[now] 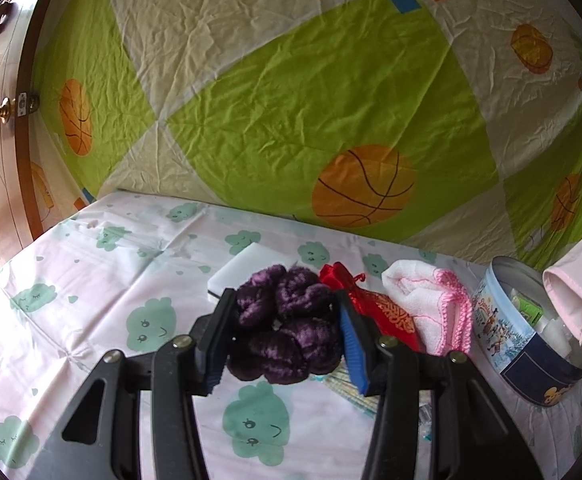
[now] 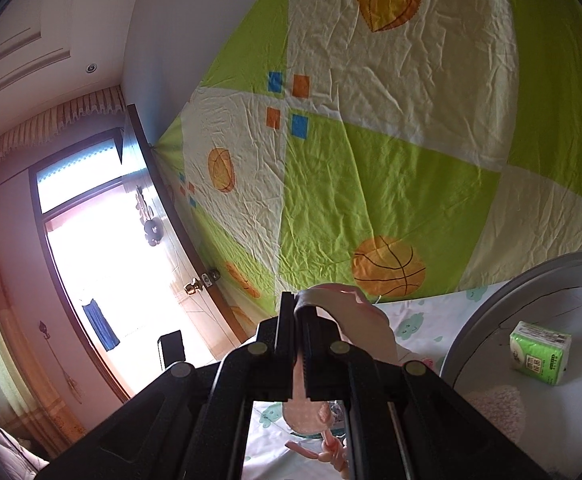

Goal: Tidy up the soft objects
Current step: 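Grasp the light pink cloth with the right tool while the left tool holds the scrunchie, then carry the scrunchie and pink cloth over the tin and release both inside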

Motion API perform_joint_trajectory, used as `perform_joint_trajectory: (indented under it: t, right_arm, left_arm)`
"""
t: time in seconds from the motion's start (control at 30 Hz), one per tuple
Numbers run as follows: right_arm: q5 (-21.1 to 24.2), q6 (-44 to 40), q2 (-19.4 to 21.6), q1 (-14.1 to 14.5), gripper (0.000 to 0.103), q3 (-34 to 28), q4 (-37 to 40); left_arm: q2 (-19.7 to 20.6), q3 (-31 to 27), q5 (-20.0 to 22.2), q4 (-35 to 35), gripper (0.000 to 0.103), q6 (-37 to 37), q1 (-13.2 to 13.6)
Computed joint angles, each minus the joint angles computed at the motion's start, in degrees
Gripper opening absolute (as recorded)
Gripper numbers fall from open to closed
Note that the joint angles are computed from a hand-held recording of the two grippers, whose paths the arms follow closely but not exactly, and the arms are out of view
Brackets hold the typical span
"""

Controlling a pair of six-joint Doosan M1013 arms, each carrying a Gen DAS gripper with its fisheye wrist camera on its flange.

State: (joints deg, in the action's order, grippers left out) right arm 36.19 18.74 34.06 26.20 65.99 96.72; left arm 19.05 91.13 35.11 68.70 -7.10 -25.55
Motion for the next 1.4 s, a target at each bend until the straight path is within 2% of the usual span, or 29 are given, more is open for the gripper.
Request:
perform_joint_trajectory:
  t: [0.13, 0.4, 0.67, 0.93, 1.1, 1.27, 1.4]
  right_arm:
    - [-2.1, -2.4, -0.9, -0.6, 0.004, 1.3, 1.7]
    - [-5.1, -6.1, -2.5, -2.1, 0.004, 3.8, 6.4]
    - [-5.6, -10.5, -3.8, -4.0, 0.004, 5.9, 11.7]
    - [-6.9, -10.9, -4.4, -5.7, 0.004, 7.0, 13.0]
    - [-11.1, -13.5, -5.1, -5.8, 0.004, 7.5, 12.5]
    - [-18.3, -16.4, -5.5, -5.2, 0.004, 7.5, 10.5]
    - [-20.2, -15.4, -5.5, -5.2, 0.004, 7.5, 8.6]
  left_arm:
    - [0.8, -1.1, 1.2, 0.4, 0.049, 1.6, -1.1]
    - [1.9, -3.8, 0.5, 1.2, 0.049, 3.6, -3.1]
    - [3.6, -8.2, -1.5, 2.9, 0.049, 6.6, -5.2]
    - [6.6, -14.0, -4.3, 0.5, 0.049, 12.4, -6.9]
    - [8.6, -17.5, -6.6, -2.7, 0.049, 16.2, -7.7]
    - [10.3, -20.0, -10.1, -7.1, 0.049, 20.1, -7.9]
    - [11.5, -21.7, -11.3, -10.8, 0.049, 23.0, -8.1]
